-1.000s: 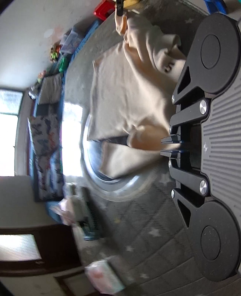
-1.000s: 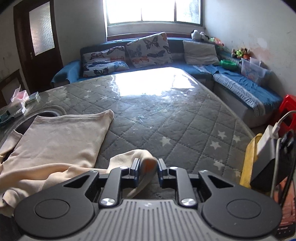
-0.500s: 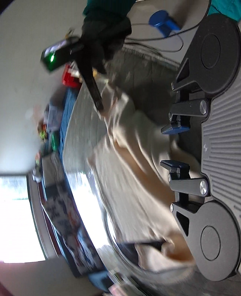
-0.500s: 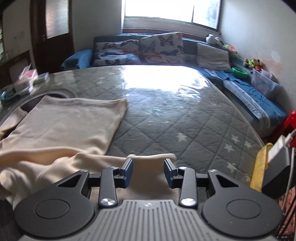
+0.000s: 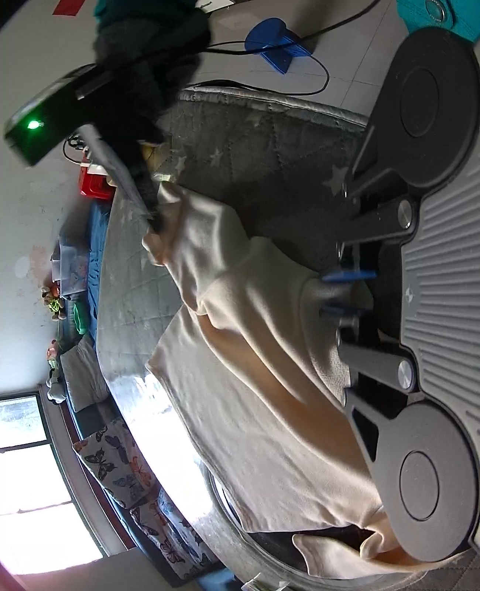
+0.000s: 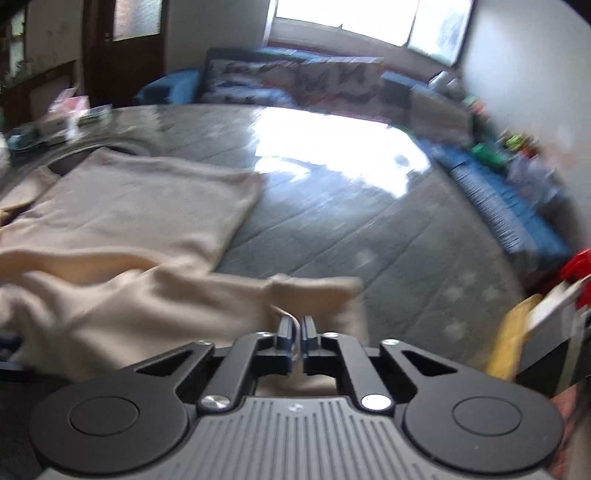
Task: Fold clothes
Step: 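Lift and spread the sweatshirt flat with both grippers, then open both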
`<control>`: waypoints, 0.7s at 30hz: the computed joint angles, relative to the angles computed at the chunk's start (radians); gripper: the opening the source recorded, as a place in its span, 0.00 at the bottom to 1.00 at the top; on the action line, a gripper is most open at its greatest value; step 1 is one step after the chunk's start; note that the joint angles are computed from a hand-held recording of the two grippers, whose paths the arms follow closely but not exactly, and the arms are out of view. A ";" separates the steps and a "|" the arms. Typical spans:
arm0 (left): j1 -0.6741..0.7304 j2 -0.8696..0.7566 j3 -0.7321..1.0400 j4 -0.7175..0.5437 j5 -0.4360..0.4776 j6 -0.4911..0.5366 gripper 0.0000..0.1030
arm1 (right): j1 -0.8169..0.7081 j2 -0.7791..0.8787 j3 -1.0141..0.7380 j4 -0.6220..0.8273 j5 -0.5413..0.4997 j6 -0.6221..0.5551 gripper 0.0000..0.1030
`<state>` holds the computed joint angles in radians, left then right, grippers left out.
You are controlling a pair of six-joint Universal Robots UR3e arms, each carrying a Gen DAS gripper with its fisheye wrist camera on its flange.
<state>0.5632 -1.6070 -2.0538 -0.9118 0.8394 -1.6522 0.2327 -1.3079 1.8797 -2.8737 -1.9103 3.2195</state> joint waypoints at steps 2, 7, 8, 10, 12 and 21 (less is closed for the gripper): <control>0.014 0.008 0.012 -0.062 -0.013 0.038 0.05 | 0.004 0.011 -0.021 -0.018 -0.077 -0.007 0.03; 0.076 0.060 0.079 -0.391 -0.037 0.252 0.05 | -0.002 0.046 -0.098 -0.026 -0.237 -0.012 0.05; 0.087 0.073 0.083 -0.442 -0.037 0.302 0.05 | -0.004 0.046 -0.106 -0.020 -0.242 -0.011 0.08; 0.103 0.088 0.097 -0.525 -0.030 0.378 0.05 | -0.016 0.028 -0.113 -0.007 -0.187 -0.017 0.09; 0.097 0.078 0.115 -0.540 -0.016 0.378 0.06 | -0.019 0.015 -0.110 -0.005 -0.113 -0.032 0.11; 0.080 -0.065 0.252 -0.326 -0.066 0.051 0.13 | 0.007 0.163 -0.309 0.119 0.110 -0.072 0.16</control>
<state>0.6428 -1.6719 -1.8021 -1.2374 0.7730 -1.6015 0.2393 -1.1444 1.5712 -2.7542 -1.8004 3.1474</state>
